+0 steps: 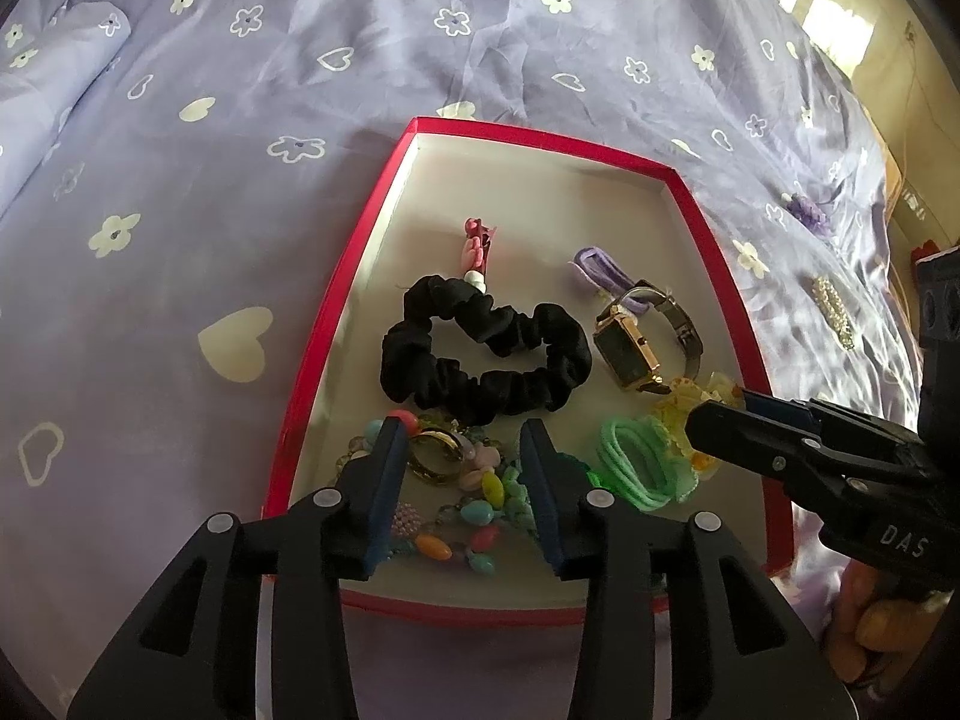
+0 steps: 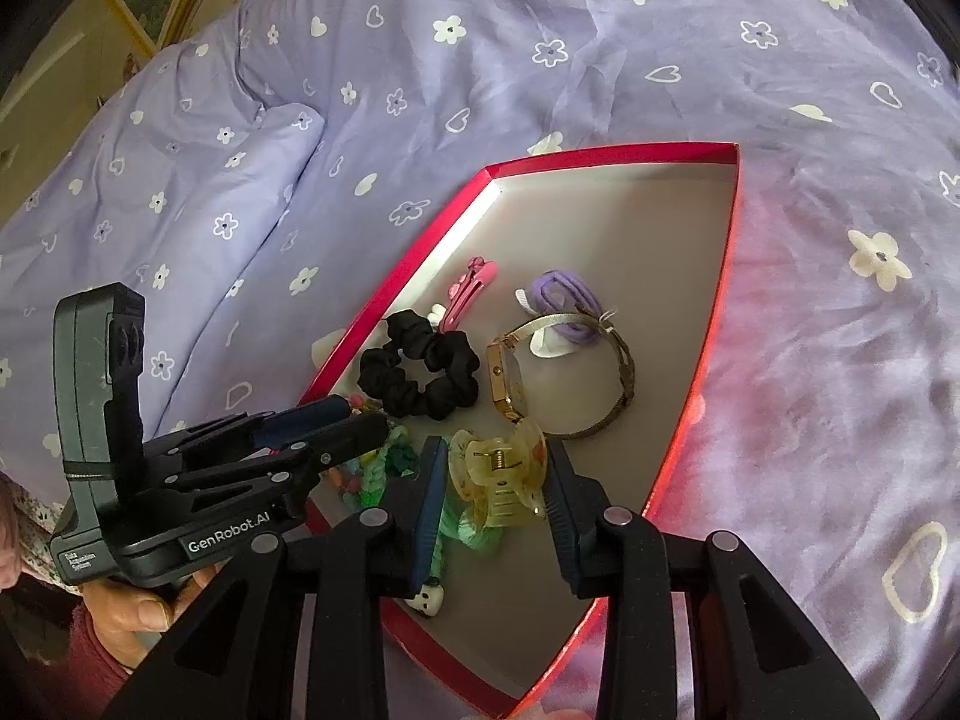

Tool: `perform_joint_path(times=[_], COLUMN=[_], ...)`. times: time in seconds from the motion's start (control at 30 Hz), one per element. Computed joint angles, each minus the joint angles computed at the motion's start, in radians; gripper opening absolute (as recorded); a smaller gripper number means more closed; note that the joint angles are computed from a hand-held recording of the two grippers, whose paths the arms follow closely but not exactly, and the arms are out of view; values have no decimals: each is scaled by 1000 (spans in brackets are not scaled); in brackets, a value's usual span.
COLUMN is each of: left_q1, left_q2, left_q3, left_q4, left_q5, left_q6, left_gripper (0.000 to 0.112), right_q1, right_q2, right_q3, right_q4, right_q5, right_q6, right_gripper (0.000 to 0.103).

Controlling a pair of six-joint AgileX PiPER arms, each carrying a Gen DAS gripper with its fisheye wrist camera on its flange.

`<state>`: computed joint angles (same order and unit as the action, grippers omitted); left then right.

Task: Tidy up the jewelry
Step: 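Carry the ring and claw clip into the box and lower them, then open both grippers and lift them away from the box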

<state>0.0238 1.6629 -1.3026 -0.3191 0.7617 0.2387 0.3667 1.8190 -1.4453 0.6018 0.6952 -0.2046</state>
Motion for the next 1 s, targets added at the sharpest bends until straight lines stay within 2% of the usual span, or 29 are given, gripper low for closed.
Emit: perform_joint_path(times=[0.07,0.4,0.73,0.8,0.87,0.97,1.0], left_q1=[-4,-13,-14,-15,-15,-10,-8], left_q2=[-4,-29,-74,-85,-103,-132,-144], left_q3=[0,19,37,43,56,77,87], left_q4=[8,15,23,30,35,42,41], left_q5=[3,6,12,14,15,15,11], left_q6=[-8,-18,-31,-38,-47,-64,-67], left_gripper=[40,43,48,53,58,73,74], right_q1=[-2,-7,-17,-20,-25,-29,-30], right_q2=[-5,-28,-71,-86,-106,-136,-145], right_q3=[6,27,61,75,94,120,128], right_q4=[-1,-2,13,21,41,62,67], right_q5=[-3,-14,-36,-46,-57,-71,-74], right_q6=[2,4,2,-1,-15,-32,-35], right_gripper=[40,40,48,52,60,63,64])
